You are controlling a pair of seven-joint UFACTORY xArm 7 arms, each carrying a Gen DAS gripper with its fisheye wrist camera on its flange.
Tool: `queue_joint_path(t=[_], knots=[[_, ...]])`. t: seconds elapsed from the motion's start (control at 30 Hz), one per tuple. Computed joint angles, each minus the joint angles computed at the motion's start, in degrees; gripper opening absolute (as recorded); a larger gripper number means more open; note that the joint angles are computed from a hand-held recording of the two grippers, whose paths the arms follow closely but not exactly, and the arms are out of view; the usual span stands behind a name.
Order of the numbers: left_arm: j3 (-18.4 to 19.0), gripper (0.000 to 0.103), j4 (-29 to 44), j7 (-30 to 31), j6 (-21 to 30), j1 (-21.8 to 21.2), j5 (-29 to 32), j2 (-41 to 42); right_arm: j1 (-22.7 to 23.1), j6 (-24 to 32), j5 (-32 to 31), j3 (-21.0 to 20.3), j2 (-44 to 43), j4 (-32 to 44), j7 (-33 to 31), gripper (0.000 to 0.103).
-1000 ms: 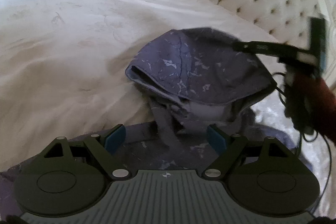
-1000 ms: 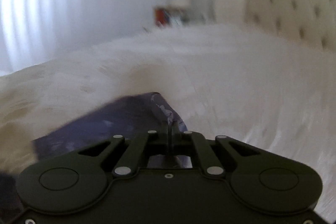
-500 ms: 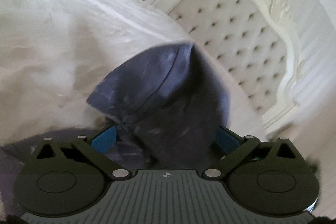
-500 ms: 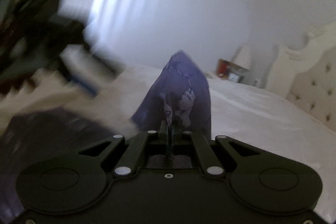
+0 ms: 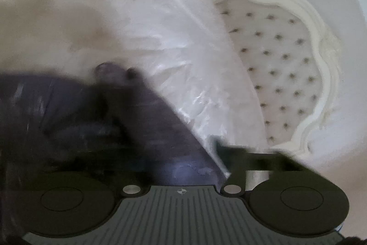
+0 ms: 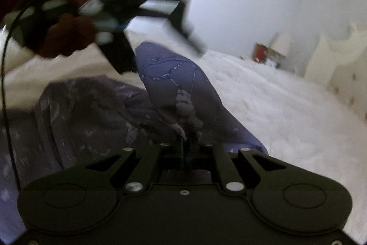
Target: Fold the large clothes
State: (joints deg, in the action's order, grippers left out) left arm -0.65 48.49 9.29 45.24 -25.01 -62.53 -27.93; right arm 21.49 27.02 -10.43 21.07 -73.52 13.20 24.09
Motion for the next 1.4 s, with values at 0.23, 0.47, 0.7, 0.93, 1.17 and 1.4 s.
queue_joint_path(t=[0.23, 0.47, 0.7, 0.93, 1.17, 1.4], knots=[[-0.8, 0.019, 2.2, -3.4, -2.1, -1.2, -0.5, -0.6, 8.0, 7.3, 13.3, -6.2, -13.0, -5.2, 12.9, 0.076], [-1.2, 0.019, 1.4, -5.3, -4.0, -3.3, -4.6, -2.4, 7.8, -6.7, 14.3, -7.8, 2.4, -5.8, 13.2, 0.074], [1.0, 0.020, -8.5, 0.7, -0.5, -3.4, -1.0, -12.7, -7.4, 4.6, 4.1, -1.0, -2.7, -2.7, 15.7, 0.073], [-5.5, 0.027, -20.1, 6.3, -1.8, -2.7, 19.2, -18.3, -4.8, 26.7, 6.5, -4.2, -19.4, -5.4, 20.0, 0.074], [1.9, 0.057, -22.3, 11.7, -4.6, -9.2, 19.5, -21.7, -4.3, 36.4, 11.7, -3.8, -35.0, -6.4, 28.1, 0.074], [4.8, 0.074, -22.1, 11.4, -9.8, -8.0, 15.5, -23.1, -1.8, 25.8, 16.9, -2.3, -34.3, -9.3, 32.5, 0.075]])
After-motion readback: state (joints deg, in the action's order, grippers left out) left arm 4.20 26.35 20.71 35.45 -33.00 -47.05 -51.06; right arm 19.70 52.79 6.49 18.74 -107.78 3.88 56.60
